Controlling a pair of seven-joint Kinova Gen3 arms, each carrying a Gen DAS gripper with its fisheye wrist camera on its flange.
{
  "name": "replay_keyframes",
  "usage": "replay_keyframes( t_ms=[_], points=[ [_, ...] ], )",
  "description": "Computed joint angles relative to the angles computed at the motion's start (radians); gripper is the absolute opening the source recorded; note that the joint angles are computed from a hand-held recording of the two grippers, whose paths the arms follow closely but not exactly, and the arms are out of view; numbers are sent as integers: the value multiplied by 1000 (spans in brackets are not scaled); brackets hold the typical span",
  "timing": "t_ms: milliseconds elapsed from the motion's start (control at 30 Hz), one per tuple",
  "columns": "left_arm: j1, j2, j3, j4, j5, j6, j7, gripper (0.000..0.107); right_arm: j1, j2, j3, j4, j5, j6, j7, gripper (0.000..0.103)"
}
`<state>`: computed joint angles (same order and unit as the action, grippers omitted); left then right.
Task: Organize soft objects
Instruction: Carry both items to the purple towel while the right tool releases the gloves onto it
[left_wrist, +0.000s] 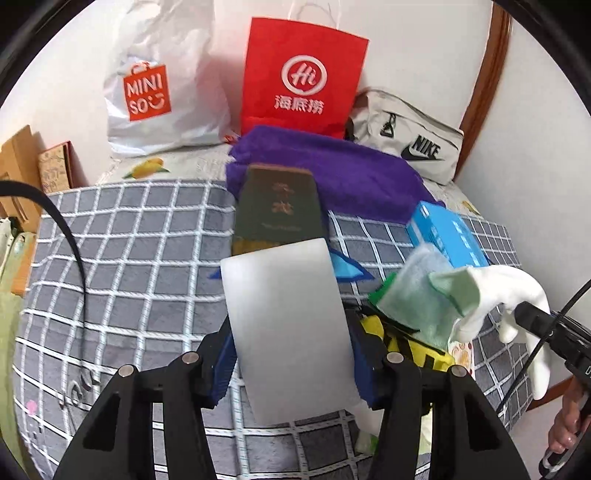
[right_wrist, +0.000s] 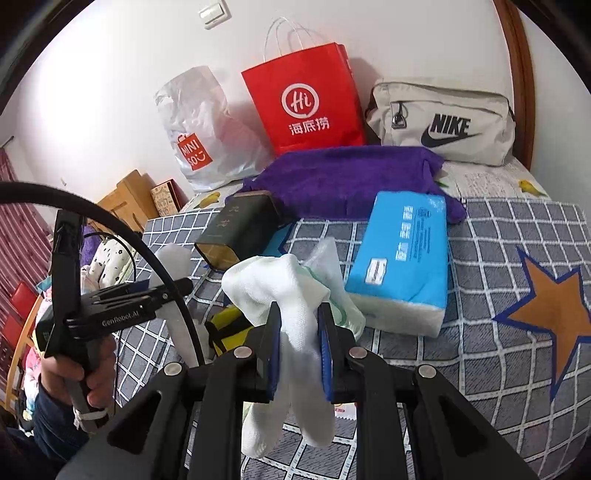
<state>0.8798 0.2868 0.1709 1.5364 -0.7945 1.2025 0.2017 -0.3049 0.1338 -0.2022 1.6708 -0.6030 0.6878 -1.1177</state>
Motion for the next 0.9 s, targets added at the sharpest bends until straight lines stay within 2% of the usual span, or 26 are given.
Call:
replay_keyframes(
  t_ms=[300,600,900],
  points=[
    [-55,-75,17,36,13,-19,23,52,-17,15,3,-87,58,40,-47,18],
    [-108,-85,22,-10,18,8,-59,52,-28,66,-2,-181,109,76,-95,18],
    [-185,-82,0,-53,59,-13,-162,52,-14,161,-7,-317,136,108,-138,18]
  ],
)
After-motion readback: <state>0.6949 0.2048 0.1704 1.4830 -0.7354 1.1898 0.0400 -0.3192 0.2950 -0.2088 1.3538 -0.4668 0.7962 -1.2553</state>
